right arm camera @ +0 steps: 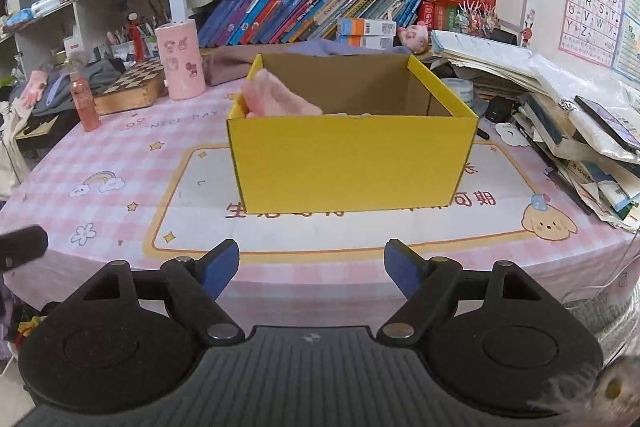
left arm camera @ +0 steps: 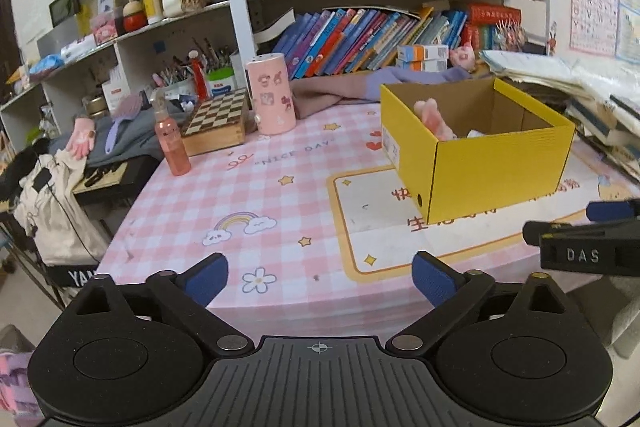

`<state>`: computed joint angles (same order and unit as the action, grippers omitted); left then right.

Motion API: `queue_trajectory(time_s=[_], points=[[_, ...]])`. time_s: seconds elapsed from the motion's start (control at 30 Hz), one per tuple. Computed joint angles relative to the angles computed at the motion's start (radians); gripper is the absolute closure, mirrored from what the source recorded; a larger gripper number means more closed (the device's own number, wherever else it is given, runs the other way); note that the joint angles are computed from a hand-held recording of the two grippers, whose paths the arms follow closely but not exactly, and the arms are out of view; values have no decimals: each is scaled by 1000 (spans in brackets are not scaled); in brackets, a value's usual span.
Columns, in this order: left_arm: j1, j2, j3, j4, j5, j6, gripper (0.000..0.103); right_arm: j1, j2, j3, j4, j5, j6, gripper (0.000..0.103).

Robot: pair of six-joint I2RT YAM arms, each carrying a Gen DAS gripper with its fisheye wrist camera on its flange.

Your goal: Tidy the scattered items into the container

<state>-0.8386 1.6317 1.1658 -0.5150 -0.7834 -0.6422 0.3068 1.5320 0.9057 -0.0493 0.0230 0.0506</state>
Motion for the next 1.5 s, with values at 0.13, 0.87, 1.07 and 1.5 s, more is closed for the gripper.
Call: queue_trajectory(time_s=[0.13,0.87,1.07,1.5], points=[[6,-3,5,-8,2,13,2,10,10,22,-22,11,11,24],[14,-35,-38,-72,5,-63,0,76,43,72,-52,59,19,19],[26,-58,-62,-58,2,-92,0,69,37,62,-43,64,34,18],[26,-44,-57,-45,15,-111,0,43,-22,-11,29,19,2,12]])
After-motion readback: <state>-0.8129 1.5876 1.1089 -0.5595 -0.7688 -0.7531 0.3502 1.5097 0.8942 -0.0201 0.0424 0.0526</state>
